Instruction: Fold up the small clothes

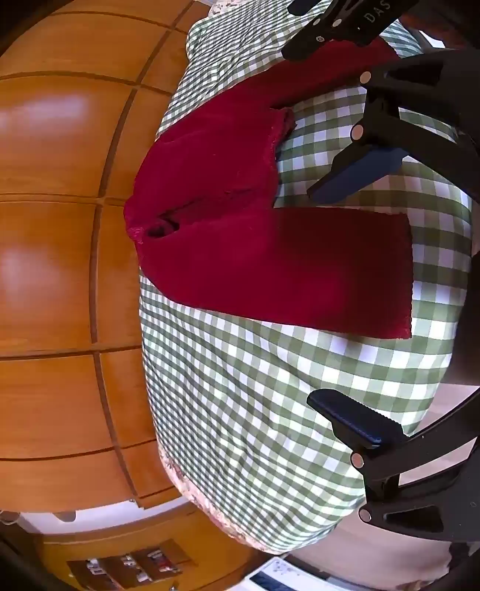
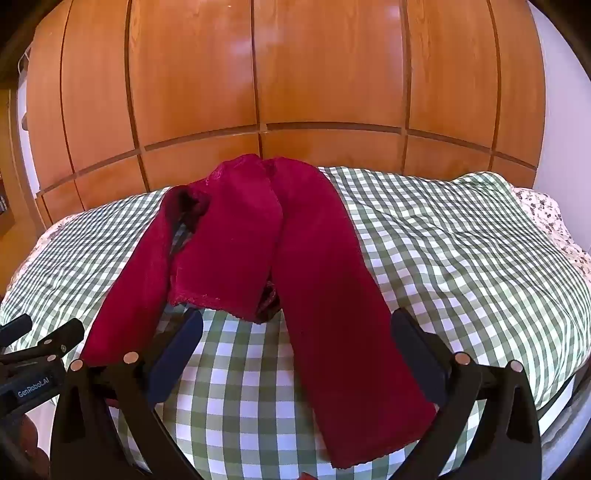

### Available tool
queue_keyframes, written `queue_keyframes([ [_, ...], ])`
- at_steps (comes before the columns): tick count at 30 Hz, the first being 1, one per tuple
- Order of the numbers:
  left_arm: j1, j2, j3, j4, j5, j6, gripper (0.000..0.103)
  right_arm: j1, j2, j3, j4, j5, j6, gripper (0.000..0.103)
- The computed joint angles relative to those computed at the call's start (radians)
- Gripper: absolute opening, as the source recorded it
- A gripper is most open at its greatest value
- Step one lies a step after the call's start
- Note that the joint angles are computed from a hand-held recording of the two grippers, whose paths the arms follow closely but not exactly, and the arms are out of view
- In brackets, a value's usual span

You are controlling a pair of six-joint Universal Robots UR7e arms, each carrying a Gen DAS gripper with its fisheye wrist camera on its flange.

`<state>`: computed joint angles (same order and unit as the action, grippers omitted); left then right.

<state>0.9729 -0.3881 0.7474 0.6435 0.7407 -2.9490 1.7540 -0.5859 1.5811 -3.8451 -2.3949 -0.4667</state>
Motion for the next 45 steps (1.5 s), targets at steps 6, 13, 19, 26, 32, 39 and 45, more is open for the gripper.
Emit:
queue_keyframes([
  [6,0.000,-0.018,0.048,-0.048,-0.002,0.008,0.099,0.002,-0.002,0.001,0.006,0.004,0.008,0.101],
  [13,0.000,0.000,0.009,0.005,-0.004,-0.014,0.099,0.000,-0.010,0.008,0.021,0.010,0.025,0.101],
  [19,0.005,0.004,-0.002,0.014,0.000,-0.013,0.099,-0.003,-0.003,0.006,0.015,0.011,0.017,0.101],
  [26,0.007,0.006,-0.003,0.022,0.005,-0.019,0.099,-0.006,-0.005,0.010,0.019,0.013,0.023,0.101],
  [32,0.007,0.007,-0.004,0.024,0.003,-0.021,0.099,-0.006,-0.005,0.010,0.016,0.013,0.020,0.101],
  [39,0.010,0.010,-0.008,0.032,0.006,-0.026,0.099,-0.009,-0.008,0.014,0.022,0.018,0.023,0.101],
  [45,0.011,0.012,-0.011,0.039,0.008,-0.030,0.099,-0.009,-0.004,0.010,0.021,0.013,0.020,0.101],
])
